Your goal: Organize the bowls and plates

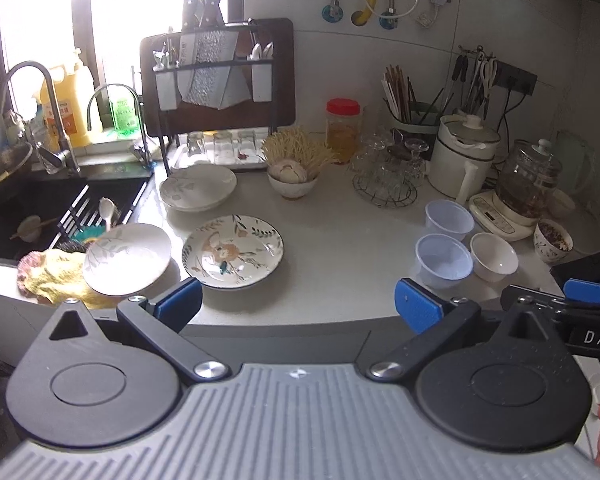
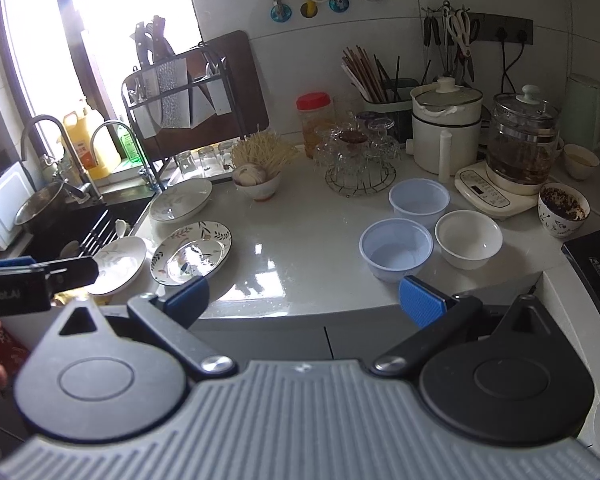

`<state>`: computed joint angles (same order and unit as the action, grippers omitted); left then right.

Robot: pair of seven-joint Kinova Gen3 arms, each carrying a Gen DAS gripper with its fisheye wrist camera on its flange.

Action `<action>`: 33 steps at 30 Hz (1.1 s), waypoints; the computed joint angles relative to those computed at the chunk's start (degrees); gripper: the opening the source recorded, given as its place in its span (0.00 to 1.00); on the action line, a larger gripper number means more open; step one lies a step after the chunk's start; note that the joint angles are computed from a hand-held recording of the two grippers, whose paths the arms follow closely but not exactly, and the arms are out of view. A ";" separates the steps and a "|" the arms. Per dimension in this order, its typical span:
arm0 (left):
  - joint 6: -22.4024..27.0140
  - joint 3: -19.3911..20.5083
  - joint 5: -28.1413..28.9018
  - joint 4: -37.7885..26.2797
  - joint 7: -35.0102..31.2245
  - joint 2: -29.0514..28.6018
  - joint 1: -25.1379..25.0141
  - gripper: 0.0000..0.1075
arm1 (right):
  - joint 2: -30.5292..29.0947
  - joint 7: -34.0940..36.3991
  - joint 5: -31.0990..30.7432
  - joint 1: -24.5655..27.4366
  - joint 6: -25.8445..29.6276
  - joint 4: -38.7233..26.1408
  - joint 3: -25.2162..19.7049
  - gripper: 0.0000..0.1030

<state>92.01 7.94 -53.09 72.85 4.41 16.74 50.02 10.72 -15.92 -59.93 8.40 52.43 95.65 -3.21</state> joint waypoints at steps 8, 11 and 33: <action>-0.16 -0.32 0.75 -0.21 -0.79 0.02 -1.21 0.96 | 0.44 -1.59 0.60 -0.46 -0.51 -0.88 -0.33 1.00; 0.71 -0.51 1.42 -1.16 -1.95 0.53 -1.58 0.96 | 0.57 -1.78 0.57 -0.29 -0.37 -1.01 -0.41 1.00; 0.13 0.49 -0.17 1.51 0.88 -0.71 -0.58 0.96 | -0.30 0.18 -1.56 -0.32 -0.92 0.47 -0.14 1.00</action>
<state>92.13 8.43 -53.26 74.35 5.29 16.03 49.44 10.42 -15.75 -61.49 8.08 51.51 96.11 -3.35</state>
